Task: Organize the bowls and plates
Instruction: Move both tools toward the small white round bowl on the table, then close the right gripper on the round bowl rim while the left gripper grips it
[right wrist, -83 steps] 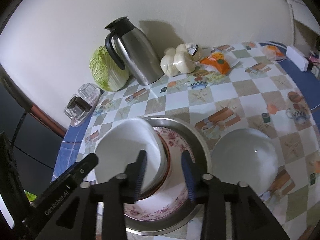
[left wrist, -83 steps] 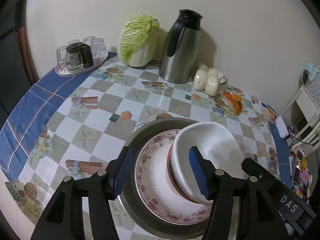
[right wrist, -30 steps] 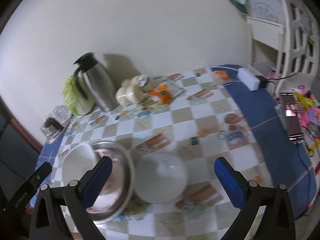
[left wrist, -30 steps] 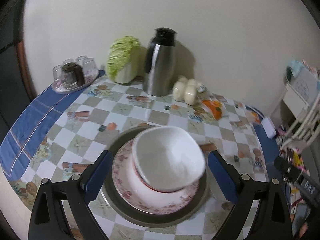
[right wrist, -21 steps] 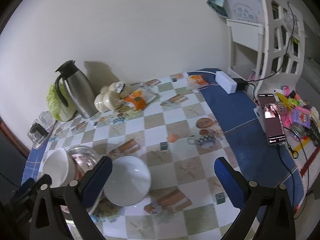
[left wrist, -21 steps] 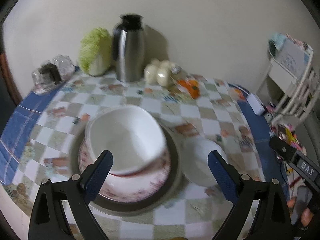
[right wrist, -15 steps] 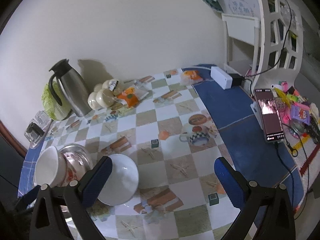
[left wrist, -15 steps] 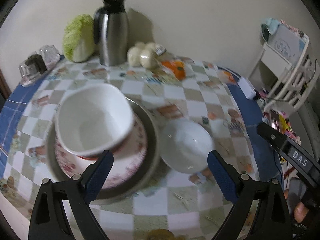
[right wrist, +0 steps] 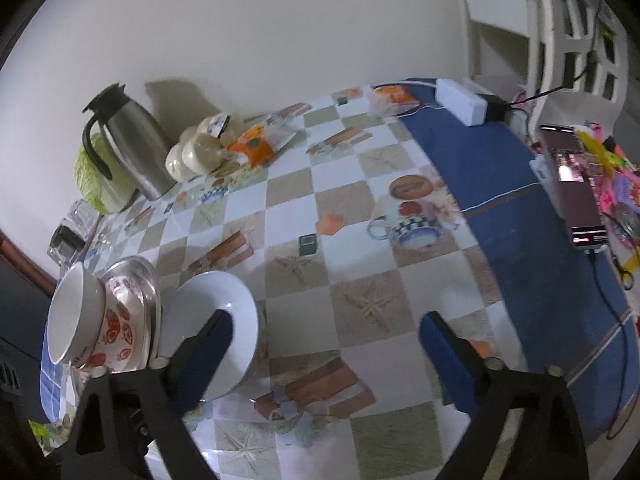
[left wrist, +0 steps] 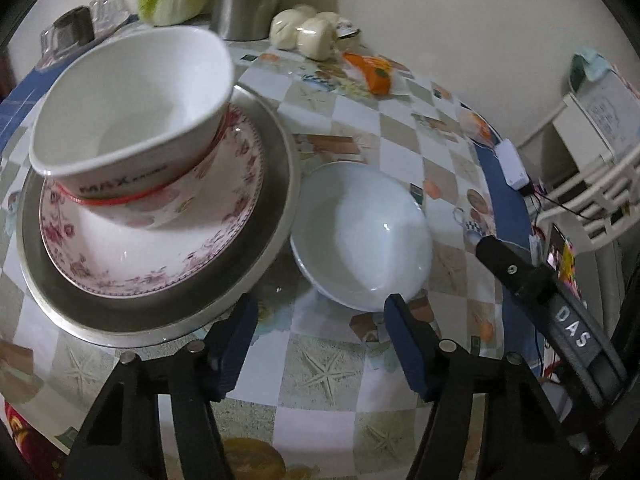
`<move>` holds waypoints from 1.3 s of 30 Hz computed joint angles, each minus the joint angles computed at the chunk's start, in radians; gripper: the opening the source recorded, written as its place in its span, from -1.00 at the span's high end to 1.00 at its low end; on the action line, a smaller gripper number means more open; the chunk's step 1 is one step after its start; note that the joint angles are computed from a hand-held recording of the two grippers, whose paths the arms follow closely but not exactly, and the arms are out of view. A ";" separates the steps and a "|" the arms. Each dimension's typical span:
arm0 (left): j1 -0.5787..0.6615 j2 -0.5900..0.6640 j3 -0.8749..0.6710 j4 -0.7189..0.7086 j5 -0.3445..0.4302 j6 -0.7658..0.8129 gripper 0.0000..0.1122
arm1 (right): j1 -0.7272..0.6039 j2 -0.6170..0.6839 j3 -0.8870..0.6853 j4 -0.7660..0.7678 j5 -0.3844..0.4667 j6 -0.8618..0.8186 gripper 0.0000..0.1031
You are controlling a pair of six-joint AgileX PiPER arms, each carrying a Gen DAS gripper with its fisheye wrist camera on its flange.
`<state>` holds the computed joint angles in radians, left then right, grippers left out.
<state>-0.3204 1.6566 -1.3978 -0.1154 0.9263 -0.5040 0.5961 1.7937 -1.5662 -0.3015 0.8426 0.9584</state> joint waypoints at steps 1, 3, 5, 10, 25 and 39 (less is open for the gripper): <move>0.002 0.000 0.006 -0.006 -0.007 -0.005 -0.16 | 0.000 0.012 -0.004 0.013 -0.010 -0.013 -0.65; 0.006 -0.001 0.016 -0.011 -0.016 -0.014 -0.12 | -0.003 0.030 -0.008 0.048 -0.036 -0.039 -0.53; 0.004 0.003 0.020 -0.009 -0.019 -0.020 -0.11 | -0.007 0.049 -0.011 0.092 -0.065 -0.068 -0.33; -0.001 0.019 0.020 -0.016 -0.029 -0.015 -0.02 | 0.001 0.101 -0.039 0.142 -0.082 -0.108 0.16; -0.013 0.052 0.020 -0.060 -0.064 0.016 0.02 | -0.028 0.117 -0.030 0.232 -0.095 -0.167 0.78; -0.024 0.128 -0.020 -0.120 -0.118 0.103 0.41 | -0.082 0.057 0.069 0.234 -0.099 -0.144 0.78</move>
<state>-0.3448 1.7842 -1.4182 -0.2355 0.8081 -0.4010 0.5142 1.8505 -1.4970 -0.0678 0.7437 0.8145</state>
